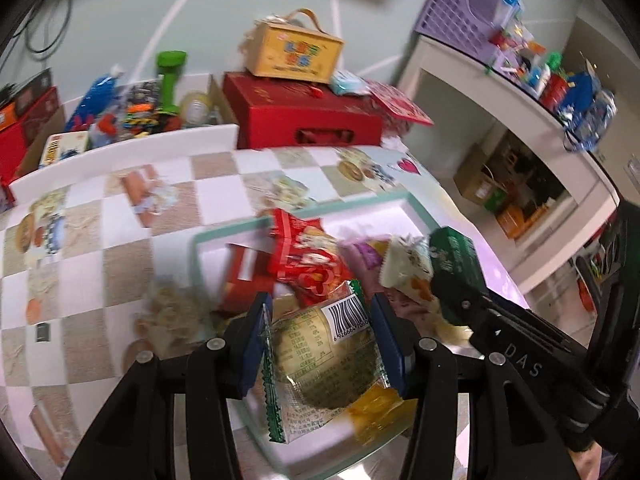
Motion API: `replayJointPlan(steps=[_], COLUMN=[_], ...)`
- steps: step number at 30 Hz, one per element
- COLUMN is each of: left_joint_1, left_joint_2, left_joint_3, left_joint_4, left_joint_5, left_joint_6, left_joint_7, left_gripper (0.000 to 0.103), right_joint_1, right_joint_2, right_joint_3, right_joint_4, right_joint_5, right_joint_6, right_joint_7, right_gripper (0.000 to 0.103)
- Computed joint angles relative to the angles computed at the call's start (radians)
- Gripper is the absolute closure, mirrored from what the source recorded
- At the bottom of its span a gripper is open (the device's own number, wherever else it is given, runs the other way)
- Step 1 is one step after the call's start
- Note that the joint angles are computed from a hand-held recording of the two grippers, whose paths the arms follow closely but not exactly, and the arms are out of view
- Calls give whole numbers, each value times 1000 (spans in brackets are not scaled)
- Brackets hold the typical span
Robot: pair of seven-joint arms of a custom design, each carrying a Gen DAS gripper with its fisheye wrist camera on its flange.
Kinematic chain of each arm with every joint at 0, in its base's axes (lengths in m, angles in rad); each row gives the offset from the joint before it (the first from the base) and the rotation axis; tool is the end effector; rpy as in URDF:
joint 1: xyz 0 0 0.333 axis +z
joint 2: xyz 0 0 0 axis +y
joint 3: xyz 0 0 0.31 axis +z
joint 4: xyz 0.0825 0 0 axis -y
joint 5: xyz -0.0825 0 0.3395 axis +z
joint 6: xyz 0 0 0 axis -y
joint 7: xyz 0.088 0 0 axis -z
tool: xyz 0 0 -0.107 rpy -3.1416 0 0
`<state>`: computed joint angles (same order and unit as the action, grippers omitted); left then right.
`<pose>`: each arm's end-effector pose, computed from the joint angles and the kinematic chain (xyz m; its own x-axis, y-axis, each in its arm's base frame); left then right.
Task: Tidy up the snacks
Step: 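Carry the biscuit bag with the left tool while the right tool carries the green box over the tray, then release the biscuit bag into the tray with the left tool while the right tool releases the green box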
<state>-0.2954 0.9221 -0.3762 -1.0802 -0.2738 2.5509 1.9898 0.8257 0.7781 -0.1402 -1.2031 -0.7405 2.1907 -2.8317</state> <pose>0.6712 -0.3768 0.3661 -0.6732 -0.6764 0.2988 -0.6805 0.4087 -0.6082 0.5622 0.4701 0.3642 -0.5995 -0.7627 -0.2428 -0.4865 0.5881 -0.6461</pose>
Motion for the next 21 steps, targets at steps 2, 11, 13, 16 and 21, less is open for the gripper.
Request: replayJointPlan(steps=[2, 11, 13, 16, 21], left_joint_1=[-11, -57, -64, -68, -65], left_joint_2=[22, 103, 120, 130, 130], left_joint_3=[-3, 30, 32, 35, 39], left_joint_4=[35, 169, 197, 212, 215], left_joint_5=[4, 38, 43, 42, 44], left_joint_6=[-27, -85, -100, -107, -115], left_joint_7=[-4, -61, -70, -86, -110], left_gripper=[51, 51, 50, 49, 45], right_joint_1=[0, -16, -18, -24, -32], right_joint_2=[-2, -22, -27, -31, -24], right_joint_3=[1, 9, 9, 13, 21], right_joint_4=[-11, -68, -79, -89, -84], right_joint_5=[-1, 11, 13, 20, 41], right_joint_6=[13, 52, 61, 67, 68], right_joint_7=[8, 32, 37, 36, 10], right_gripper=[60, 60, 60, 60, 60])
